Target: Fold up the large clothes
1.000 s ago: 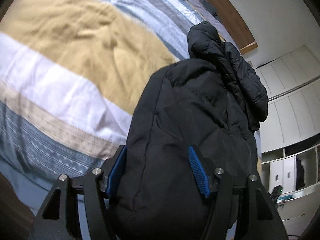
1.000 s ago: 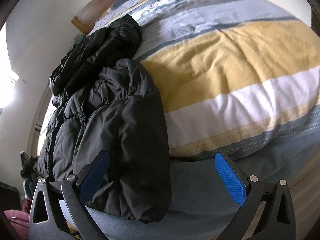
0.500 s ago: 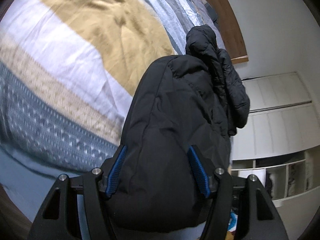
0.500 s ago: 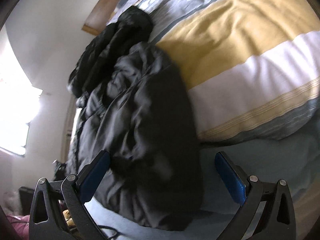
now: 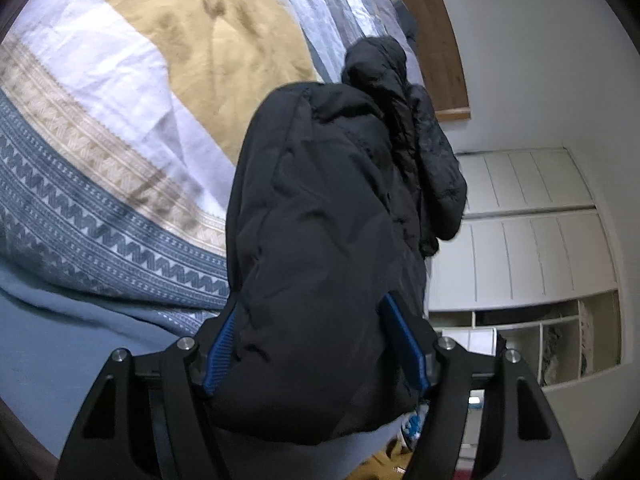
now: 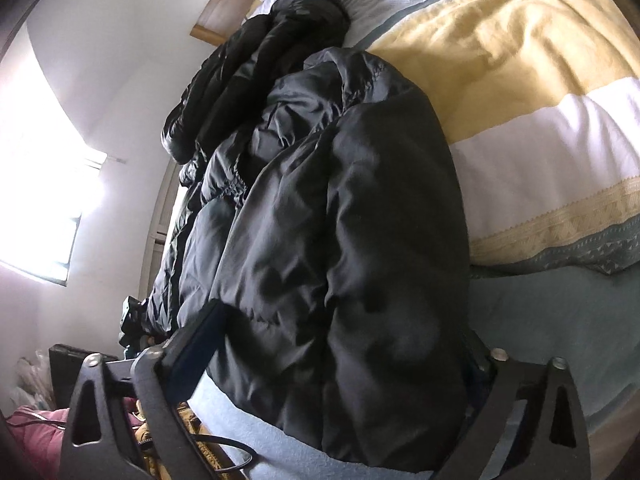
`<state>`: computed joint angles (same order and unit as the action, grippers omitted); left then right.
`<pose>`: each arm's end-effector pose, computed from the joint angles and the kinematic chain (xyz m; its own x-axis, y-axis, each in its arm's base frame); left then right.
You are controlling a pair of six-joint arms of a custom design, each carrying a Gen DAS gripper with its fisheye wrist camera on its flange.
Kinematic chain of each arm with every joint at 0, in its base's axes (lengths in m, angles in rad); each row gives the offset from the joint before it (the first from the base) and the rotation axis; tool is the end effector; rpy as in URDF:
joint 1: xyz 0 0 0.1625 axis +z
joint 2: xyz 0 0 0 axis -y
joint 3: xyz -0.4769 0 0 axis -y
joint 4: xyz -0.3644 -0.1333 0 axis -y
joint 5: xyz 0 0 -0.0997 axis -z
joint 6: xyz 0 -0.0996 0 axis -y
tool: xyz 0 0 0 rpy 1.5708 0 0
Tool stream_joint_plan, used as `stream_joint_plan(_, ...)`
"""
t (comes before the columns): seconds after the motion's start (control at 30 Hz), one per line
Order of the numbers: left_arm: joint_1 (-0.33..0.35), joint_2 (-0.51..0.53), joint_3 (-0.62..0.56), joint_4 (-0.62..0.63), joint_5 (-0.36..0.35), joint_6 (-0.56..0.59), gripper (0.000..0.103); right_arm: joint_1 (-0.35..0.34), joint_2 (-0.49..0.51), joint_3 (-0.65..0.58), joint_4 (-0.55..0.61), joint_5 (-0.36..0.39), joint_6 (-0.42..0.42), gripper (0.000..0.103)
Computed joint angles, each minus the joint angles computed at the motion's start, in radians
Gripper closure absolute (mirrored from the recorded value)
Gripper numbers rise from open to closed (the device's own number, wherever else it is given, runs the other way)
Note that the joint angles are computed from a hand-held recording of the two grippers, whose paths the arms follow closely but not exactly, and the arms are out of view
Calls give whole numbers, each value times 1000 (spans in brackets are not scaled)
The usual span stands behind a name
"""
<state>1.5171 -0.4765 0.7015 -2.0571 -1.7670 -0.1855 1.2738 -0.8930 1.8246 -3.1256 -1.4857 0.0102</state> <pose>0.0654 -0.9054 0.2313 -0.9695 -0.0768 0.2327 -0.1292 0.9671 -0.2192 -0.0562 -0.6681 0.2191 -0.9648 0.2521 -0.0750 0.2475 0.7739 -0.5829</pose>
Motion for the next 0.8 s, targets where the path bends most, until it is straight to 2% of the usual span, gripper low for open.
stream_joint_plan(0.03, -3, -4, 15, -19, 9, -4, 36, -1, -1, 3, 2, 3, 1, 17)
stream_joint_plan(0.1, -17, -19, 57, -57, 50, 12, 38, -5, -4, 7, 13, 8, -1, 31)
stream_joint_plan(0.17, -24, -23, 75, -62, 43, 23, 40, -10, -9, 12, 21, 18, -11, 43)
stream_joint_plan(0.2, -29, -23, 81, -62, 40, 28, 50, -12, -9, 8, 34, 31, -16, 52)
stream_joint_plan(0.23, -32, -23, 85, -60, 39, 33, 66, -12, -10, 7, 41, 36, -23, 58)
stream_joint_plan(0.3, -45, -21, 91, -59, 37, 44, 82, -5, -4, -6, 55, 58, -49, 76)
stream_joint_plan(0.33, -57, -21, 97, -68, 44, 56, 87, 0, -1, -13, 59, 63, -60, 78)
stream_joint_plan(0.47, -85, -16, 84, -95, 39, 64, 91, 41, 3, -58, 77, 60, -118, 85)
stream_joint_plan(0.6, -106, 5, 19, -123, -19, 49, 93, 65, 1, -89, 36, 97, -141, 87)
stream_joint_plan(0.73, -122, 51, -123, -91, -80, 61, 93, 86, 2, -149, -6, 144, -145, 88)
stream_joint_plan(0.8, -127, 111, -271, -35, -122, 60, 93, 98, 11, -197, -11, 160, -142, 88)
